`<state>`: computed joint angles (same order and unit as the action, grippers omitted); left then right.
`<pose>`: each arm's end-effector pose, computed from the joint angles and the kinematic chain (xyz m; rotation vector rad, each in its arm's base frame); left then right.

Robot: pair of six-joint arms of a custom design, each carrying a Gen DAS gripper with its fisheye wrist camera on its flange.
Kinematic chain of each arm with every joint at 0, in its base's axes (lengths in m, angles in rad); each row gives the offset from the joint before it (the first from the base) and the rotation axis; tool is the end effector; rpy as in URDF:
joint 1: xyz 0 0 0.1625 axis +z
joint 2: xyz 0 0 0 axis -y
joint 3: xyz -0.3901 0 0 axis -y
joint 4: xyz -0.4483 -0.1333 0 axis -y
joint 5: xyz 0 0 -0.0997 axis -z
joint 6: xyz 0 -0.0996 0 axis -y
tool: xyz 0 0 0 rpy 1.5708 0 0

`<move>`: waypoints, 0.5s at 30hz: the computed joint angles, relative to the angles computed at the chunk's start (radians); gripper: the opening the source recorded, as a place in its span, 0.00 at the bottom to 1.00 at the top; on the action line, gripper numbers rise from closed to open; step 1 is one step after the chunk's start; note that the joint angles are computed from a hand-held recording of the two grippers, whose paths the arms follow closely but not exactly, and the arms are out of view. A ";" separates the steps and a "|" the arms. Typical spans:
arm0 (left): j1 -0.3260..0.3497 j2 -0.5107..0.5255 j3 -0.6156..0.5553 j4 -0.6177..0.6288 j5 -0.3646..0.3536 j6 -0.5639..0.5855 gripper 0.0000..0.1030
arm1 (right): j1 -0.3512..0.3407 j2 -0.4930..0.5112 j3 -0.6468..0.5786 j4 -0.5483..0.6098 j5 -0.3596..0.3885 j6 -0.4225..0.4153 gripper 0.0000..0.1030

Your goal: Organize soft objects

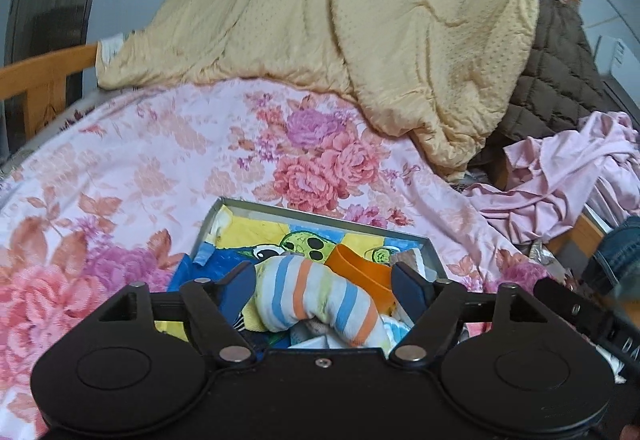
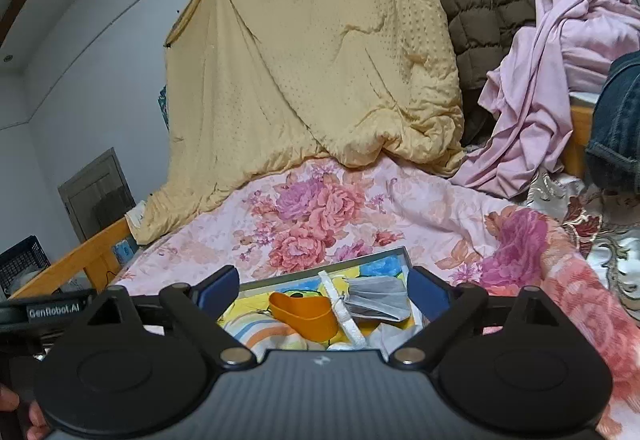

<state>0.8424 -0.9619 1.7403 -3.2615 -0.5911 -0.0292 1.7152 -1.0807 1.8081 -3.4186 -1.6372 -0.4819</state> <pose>-0.2697 -0.6268 0.2126 0.2088 2.2212 -1.4095 0.2191 -0.6263 0.2551 0.7144 -2.3739 1.5187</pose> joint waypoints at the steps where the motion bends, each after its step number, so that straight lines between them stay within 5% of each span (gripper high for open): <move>1: -0.008 -0.009 0.017 -0.017 0.003 0.013 0.76 | 0.004 -0.009 0.015 -0.011 -0.002 -0.006 0.92; 15: -0.109 -0.131 0.256 -0.185 0.031 0.093 0.89 | 0.044 -0.123 0.212 -0.112 -0.013 -0.066 0.98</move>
<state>0.7329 -1.0930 1.9963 -3.4463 -0.5604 0.0642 1.7595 -1.2034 2.0198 -3.5307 -1.6503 -0.5477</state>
